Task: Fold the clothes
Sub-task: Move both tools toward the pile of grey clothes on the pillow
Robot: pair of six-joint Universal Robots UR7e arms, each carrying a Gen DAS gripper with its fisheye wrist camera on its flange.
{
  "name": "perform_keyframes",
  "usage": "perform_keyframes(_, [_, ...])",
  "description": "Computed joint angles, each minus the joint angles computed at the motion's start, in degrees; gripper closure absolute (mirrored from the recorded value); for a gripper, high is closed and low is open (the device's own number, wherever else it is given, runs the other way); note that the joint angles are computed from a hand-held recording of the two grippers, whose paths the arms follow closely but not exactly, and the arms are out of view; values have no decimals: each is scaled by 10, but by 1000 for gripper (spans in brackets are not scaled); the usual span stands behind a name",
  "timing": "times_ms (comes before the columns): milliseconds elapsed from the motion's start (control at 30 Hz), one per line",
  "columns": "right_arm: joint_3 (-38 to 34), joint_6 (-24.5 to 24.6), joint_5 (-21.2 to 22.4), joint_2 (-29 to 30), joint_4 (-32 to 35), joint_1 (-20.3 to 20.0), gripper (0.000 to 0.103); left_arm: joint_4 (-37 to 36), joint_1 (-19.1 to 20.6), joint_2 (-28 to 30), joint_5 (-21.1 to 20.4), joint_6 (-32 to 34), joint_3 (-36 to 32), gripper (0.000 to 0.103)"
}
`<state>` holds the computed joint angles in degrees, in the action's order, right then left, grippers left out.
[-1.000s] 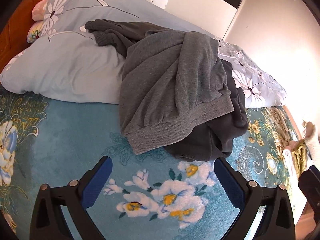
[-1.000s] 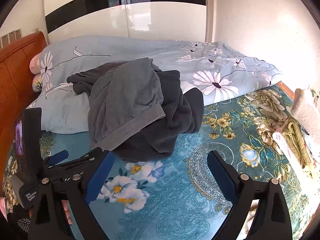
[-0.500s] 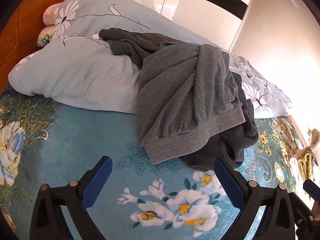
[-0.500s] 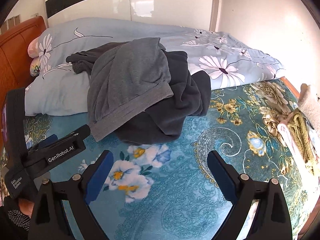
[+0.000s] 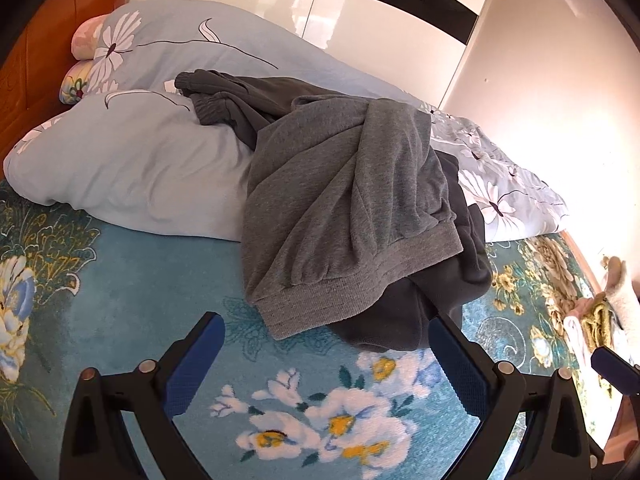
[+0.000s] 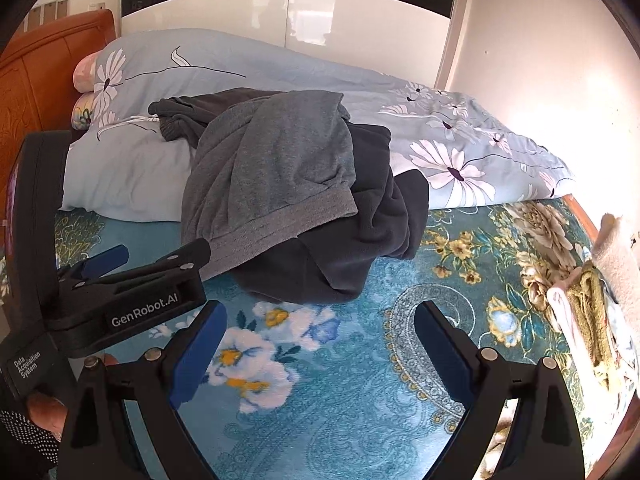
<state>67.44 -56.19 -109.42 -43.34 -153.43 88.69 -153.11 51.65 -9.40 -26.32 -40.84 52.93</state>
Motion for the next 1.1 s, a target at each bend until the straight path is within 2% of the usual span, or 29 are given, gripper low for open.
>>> perform_keyframes(200, [1,-9,-15,5,3,2,8,13,5,-16,-11,-28,27,0])
perform_keyframes(500, [-7,-3,-27,15,13,3,8,-4,7,-26,-20,-12,50,0])
perform_keyframes(633, [-12,0,-33,21,21,4,8,-19,13,-32,-58,0,60,0])
perform_keyframes(933, [-25,3,-41,32,37,5,8,-14,21,-38,-85,-8,66,0])
perform_keyframes(1067, [-31,10,-42,34,49,3,8,-38,26,-47,-113,8,72,0])
perform_keyframes(1100, [-33,18,-39,32,55,2,8,-68,28,-45,-119,36,63,0])
